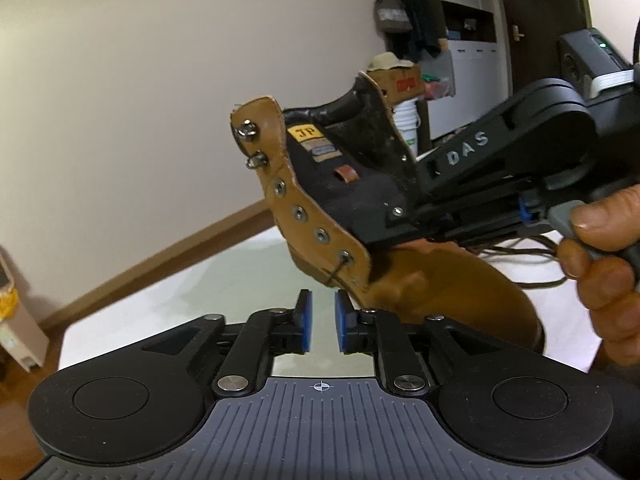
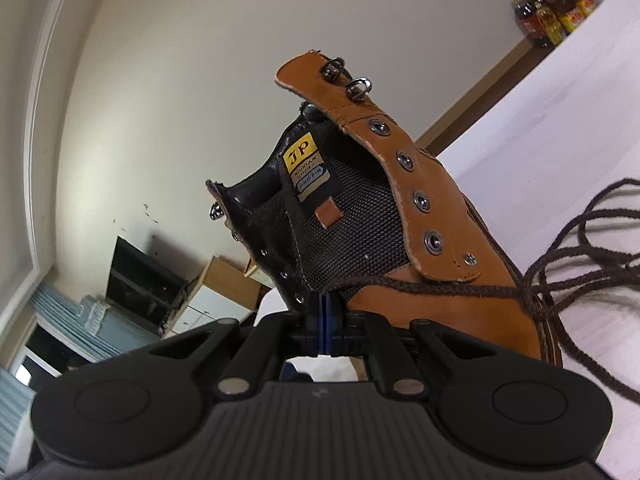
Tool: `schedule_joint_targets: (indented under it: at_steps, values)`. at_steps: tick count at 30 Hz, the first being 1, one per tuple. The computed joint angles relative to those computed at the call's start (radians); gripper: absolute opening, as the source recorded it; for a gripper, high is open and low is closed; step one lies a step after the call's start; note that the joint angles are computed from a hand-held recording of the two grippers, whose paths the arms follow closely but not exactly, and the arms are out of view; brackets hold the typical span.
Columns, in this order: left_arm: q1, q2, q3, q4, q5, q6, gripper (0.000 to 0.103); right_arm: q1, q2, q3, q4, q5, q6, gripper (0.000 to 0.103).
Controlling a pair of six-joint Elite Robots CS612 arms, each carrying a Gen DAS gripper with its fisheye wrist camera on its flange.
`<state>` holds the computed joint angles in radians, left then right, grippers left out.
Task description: Lace up shoes with both hands
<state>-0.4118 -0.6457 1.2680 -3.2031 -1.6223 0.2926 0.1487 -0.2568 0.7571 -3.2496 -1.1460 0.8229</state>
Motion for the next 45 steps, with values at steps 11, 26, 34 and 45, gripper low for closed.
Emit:
schedule_joint_targets:
  at_steps: [11,26,34,45]
  values:
    - [-0.003,0.016,-0.028,0.022,-0.031,0.169,0.008,-0.003,-0.007,0.015,-0.004,0.011,-0.017,0.003]
    - [0.03,-0.064,0.137,0.075,0.5,0.121,0.003,-0.04,-0.118,0.278,-0.188,-0.012,-0.118,0.014]
    - [0.067,-0.125,0.236,0.165,0.61,-0.015,0.003,-0.058,-0.203,0.448,-0.171,-0.202,-0.234,0.014]
    - [0.031,-0.119,0.225,0.129,0.38,0.004,0.003,-0.054,-0.237,0.472,-0.012,-0.193,-0.623,0.017]
